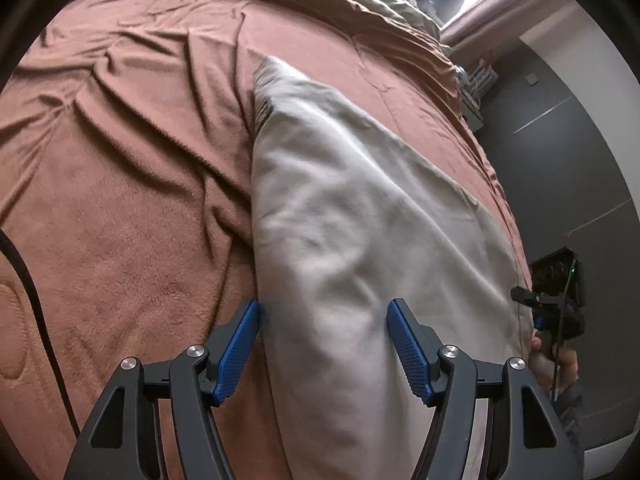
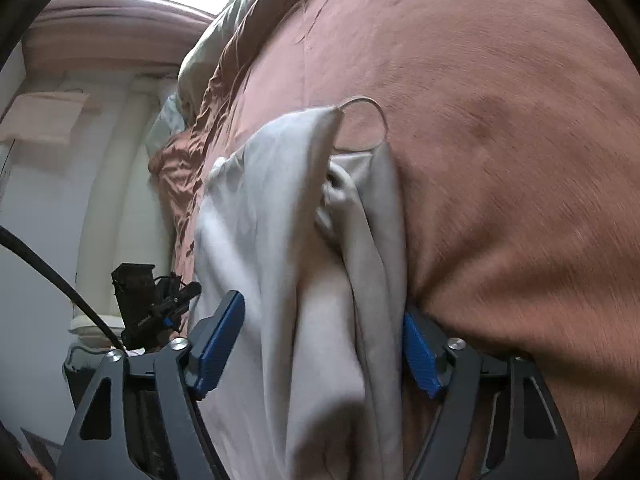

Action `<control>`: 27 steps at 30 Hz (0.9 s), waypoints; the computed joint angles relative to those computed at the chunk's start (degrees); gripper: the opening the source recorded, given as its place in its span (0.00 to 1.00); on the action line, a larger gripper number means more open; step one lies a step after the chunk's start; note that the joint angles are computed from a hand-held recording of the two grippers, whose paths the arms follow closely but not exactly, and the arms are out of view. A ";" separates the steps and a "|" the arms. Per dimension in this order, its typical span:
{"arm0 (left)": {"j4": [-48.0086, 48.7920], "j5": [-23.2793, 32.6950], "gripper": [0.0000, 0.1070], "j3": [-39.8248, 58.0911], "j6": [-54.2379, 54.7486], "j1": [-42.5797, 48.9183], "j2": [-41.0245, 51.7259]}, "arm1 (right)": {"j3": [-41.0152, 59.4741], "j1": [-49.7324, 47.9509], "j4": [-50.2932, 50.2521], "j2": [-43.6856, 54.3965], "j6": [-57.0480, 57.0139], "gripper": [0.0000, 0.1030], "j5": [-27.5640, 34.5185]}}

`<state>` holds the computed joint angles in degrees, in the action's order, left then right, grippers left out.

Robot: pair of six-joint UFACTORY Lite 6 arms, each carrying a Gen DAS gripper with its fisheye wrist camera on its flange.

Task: Fold large clothes
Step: 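Grasp the bag bottom with the left tool while the right tool holds the drawstring end, then lift the bag with both tools and carry it toward the headboard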

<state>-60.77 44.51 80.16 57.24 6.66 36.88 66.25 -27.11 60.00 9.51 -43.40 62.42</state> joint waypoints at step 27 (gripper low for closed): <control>-8.36 4.16 0.08 -20.85 10.74 6.21 -29.09 | -10.81 31.55 -28.59 -41.61 38.94 0.19 -16.60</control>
